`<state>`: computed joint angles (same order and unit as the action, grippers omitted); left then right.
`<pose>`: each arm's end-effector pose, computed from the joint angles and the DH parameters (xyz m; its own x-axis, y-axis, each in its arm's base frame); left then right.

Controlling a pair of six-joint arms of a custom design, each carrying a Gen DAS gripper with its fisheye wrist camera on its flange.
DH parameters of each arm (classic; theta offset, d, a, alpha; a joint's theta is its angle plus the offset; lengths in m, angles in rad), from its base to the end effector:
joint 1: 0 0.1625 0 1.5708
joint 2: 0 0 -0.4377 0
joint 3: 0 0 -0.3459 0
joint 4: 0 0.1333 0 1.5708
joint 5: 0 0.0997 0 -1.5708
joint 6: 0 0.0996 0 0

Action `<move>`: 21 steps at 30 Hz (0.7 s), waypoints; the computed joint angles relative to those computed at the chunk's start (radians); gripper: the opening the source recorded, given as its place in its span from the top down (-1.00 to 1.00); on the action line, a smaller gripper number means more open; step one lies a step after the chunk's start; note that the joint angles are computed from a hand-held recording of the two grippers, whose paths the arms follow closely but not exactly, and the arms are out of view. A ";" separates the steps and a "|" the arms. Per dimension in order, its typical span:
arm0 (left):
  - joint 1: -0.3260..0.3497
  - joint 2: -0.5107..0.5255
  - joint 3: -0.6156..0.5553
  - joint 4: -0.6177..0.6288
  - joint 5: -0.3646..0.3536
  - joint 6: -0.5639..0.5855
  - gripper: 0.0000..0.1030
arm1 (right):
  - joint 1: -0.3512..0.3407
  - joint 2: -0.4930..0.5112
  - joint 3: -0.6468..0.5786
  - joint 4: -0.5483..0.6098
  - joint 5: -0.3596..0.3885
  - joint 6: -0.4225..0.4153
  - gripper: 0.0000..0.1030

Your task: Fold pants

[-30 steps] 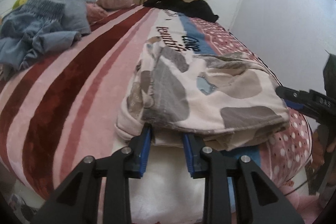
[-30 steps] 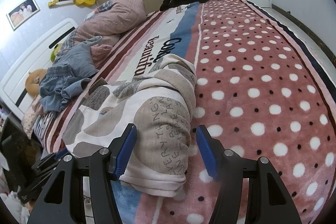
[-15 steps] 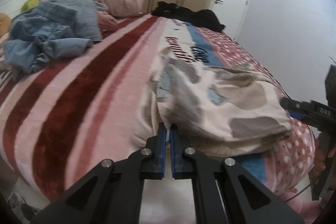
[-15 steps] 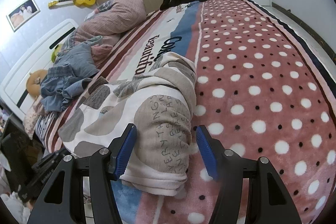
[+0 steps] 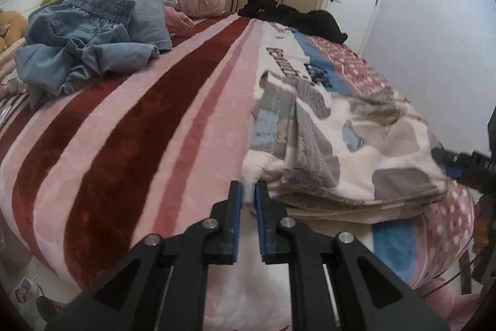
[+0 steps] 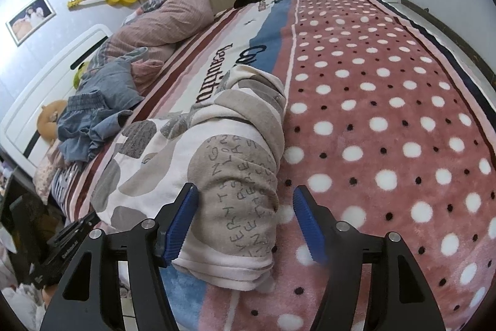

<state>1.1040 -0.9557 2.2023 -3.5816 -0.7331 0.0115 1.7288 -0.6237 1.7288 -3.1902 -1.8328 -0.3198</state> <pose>-0.0313 -0.5227 0.2130 -0.8252 -0.1506 -0.5444 0.3344 0.6465 -0.6857 0.2076 -0.6198 0.0744 -0.8814 -0.2951 0.3687 -0.4362 0.8080 -0.3961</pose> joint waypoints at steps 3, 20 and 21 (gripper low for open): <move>-0.014 -0.009 -0.017 -0.028 0.026 0.079 0.44 | -0.003 -0.004 -0.011 0.008 -0.001 -0.016 -0.21; 0.068 0.101 -0.253 0.197 -0.130 0.132 -0.20 | -0.029 0.045 -0.207 0.139 0.020 -0.087 0.04; 0.071 0.104 -0.254 0.192 -0.128 0.132 -0.22 | -0.030 0.055 -0.225 0.142 0.020 -0.089 0.14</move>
